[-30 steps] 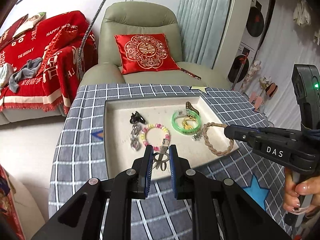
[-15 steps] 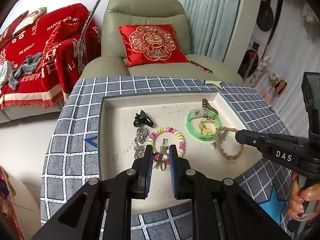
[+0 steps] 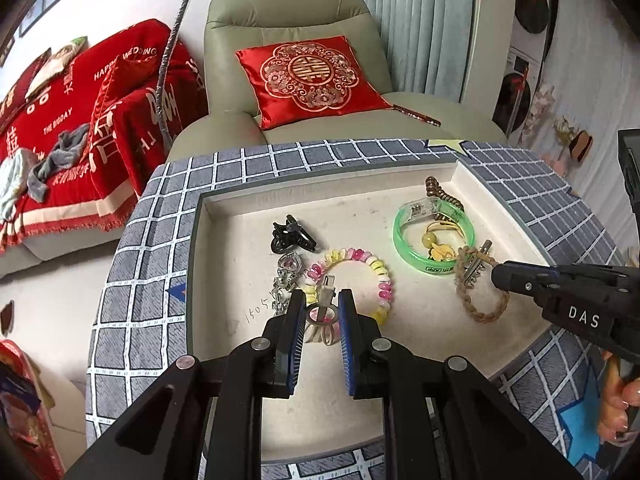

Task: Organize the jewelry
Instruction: 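Lower the bracelet and hair pins into the tray and open both grippers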

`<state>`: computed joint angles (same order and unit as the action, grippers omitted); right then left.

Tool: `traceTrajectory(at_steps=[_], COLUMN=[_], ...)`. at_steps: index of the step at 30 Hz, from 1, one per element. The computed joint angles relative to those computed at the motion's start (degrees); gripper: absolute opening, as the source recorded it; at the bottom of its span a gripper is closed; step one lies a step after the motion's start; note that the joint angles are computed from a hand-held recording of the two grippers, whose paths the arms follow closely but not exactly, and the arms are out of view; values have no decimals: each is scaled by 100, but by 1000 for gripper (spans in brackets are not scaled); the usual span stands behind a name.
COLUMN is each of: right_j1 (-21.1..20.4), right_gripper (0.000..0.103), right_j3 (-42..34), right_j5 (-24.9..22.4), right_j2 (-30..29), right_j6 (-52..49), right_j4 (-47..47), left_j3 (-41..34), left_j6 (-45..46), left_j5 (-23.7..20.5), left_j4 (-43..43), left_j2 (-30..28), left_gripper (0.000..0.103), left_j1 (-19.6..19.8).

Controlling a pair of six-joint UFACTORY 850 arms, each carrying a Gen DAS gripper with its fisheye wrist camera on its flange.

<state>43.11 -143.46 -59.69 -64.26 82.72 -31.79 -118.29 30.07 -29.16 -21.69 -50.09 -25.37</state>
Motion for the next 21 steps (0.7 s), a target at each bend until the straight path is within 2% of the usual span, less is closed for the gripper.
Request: traceTrajectory(at_steps=[14,21], right_j1=[-17,-34], right_gripper=[8,10], right_j3=[74,59], right_j5=[17,58], right_j2=[-20,-27], right_j6=[-32,-40], right_j4=[192,253], left_j3=[-366,-827], left_j6=[-367,-558], left_j5=[-189,-465], left_j4=[119,330], left_j2=[-229,-514], left_gripper=[32,32], left_j1=[18,-15])
